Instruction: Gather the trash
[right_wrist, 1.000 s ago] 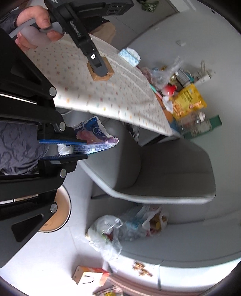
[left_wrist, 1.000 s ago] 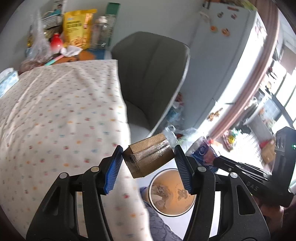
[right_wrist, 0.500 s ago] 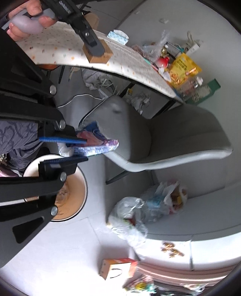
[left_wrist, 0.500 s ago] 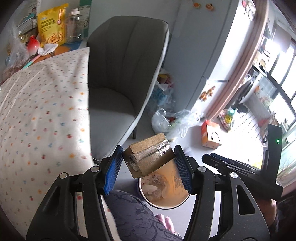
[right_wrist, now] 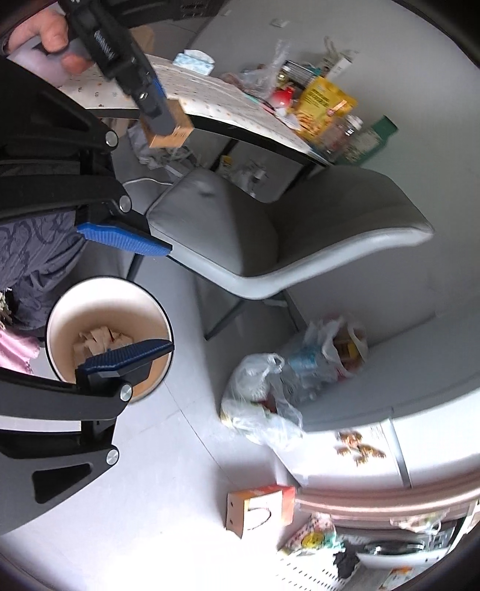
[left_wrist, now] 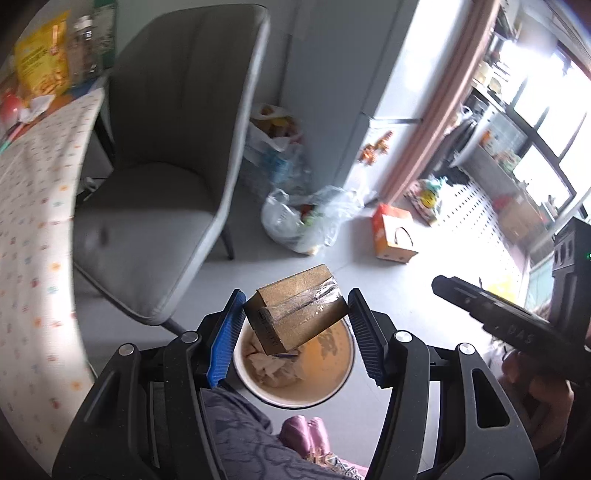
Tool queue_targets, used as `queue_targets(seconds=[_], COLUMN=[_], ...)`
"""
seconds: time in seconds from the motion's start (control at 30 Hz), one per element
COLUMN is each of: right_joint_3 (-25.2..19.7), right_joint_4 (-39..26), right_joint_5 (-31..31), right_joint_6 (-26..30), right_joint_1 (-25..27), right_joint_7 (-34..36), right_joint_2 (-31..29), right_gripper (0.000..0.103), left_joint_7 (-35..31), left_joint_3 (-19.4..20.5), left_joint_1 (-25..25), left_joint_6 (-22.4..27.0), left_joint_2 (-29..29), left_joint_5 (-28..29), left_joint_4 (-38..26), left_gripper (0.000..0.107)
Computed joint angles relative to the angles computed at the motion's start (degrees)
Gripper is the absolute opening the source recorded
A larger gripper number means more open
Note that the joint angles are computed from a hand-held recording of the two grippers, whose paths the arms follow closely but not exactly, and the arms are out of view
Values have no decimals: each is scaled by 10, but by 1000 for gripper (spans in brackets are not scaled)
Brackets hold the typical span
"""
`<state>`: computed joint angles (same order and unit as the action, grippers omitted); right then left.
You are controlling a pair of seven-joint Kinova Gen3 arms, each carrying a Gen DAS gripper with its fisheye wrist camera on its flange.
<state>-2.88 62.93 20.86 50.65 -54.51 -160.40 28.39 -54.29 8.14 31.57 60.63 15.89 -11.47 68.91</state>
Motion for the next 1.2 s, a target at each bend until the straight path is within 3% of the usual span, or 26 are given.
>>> queue_targets(seconds=[0.07,0.1,0.2,0.5,0.57,0.73,0.8,1.2], right_joint_3=[10,12,13,-7,-11,-8,-8,-5], right_joint_4=[20,28,50,68,62,31,16,-95], right_joint_5=[12,18,37,81,86,119,132,165], right_joint_6=[2,4,9,22,28,59,69,127], right_joint_1=[-6,-8,-9,-10,-11,-35,-45,-104], right_joint_7=[-21,-32,-59,-100,-100,-107,-110,-63], right_joint_2=[-16,-23,-41,-63,-62,-58,-55,-28], right_gripper=[48,48,49,57,63,91,96,95], left_joint_7=[-15,-23,-18,-3,7,46,56,143], left_joint_3=[7,10,6,4,3,2,6,60], left_joint_1=[-8,-13,-15,-16,-14,-10,-13,-58], left_joint_6=[-2,-10,-41,-48,-49,-53,-51,-42], left_joint_2=[8,10,2,-16,-25,-64,-77,-193], left_joint_5=[20,35,50,45,37,-4,-18,-109], left_joint_4=[-9,-9,6,15,19,44,52,126], left_gripper=[58,64,93,96,96,97,97,97])
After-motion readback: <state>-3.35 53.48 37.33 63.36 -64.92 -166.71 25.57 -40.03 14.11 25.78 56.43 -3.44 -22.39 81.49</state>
